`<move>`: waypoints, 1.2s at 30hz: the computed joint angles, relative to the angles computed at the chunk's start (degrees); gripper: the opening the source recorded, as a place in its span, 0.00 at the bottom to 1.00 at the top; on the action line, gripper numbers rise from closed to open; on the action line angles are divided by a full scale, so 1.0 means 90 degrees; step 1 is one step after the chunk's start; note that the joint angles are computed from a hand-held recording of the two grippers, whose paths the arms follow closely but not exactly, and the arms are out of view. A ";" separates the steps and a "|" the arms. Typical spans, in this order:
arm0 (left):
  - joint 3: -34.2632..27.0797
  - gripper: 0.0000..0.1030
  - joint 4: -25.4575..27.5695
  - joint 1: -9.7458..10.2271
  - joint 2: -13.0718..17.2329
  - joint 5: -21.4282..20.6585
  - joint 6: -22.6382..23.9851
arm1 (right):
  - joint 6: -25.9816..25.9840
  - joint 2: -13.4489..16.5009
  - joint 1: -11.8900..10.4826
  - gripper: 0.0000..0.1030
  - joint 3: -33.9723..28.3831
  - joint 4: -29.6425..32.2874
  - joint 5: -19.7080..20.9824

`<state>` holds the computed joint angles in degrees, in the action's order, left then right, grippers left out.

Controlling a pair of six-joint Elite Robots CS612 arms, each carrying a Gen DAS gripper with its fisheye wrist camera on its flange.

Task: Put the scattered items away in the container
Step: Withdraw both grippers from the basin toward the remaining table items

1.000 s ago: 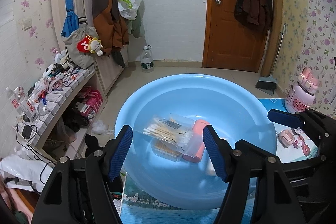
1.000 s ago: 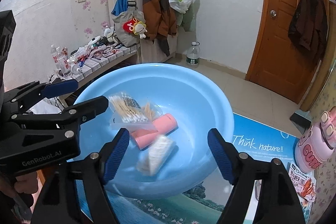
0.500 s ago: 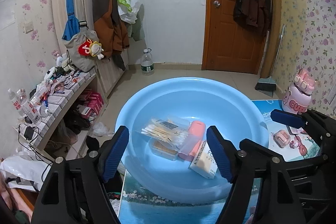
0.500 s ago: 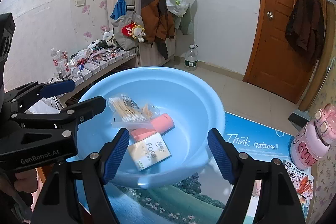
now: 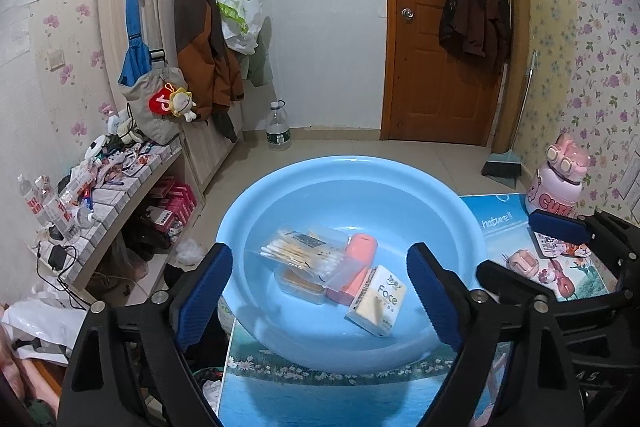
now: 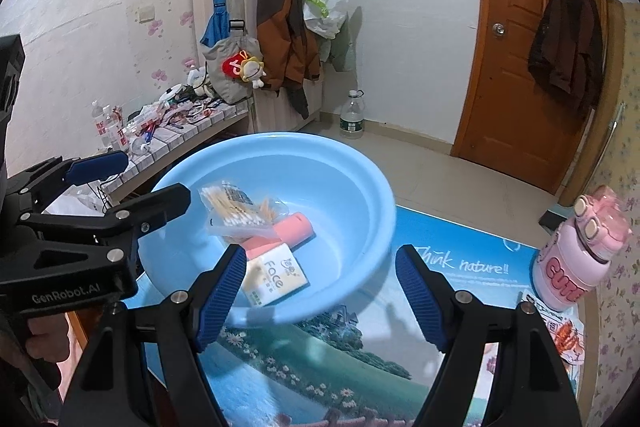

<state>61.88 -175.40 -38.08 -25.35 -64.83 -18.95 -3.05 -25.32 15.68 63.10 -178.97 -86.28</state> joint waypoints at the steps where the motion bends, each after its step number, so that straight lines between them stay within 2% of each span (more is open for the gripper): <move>1: 0.0027 0.88 -0.0029 -0.0007 -0.0014 0.0014 -0.0005 | 0.0023 -0.0037 -0.0011 0.77 0.0064 -0.0051 0.0002; 7: 0.0194 0.93 -0.0171 -0.0050 -0.0109 0.0069 -0.0032 | 0.0178 -0.0267 -0.0060 0.85 0.0471 -0.0445 -0.0070; 14: 0.0420 0.96 -0.0384 -0.0110 -0.0250 0.0078 -0.0105 | 0.0225 -0.0541 -0.0088 0.86 0.0942 -0.0743 -0.0155; 26: 0.0842 0.98 -0.0968 -0.0313 -0.0489 0.0115 0.0127 | 0.0239 -0.1024 -0.0111 0.89 0.1844 -0.1510 -0.0390; 36: 0.0894 1.00 -0.1003 -0.0402 -0.0532 0.0035 0.0225 | 0.0496 -0.1247 -0.0197 0.90 0.2318 -0.1786 -0.0609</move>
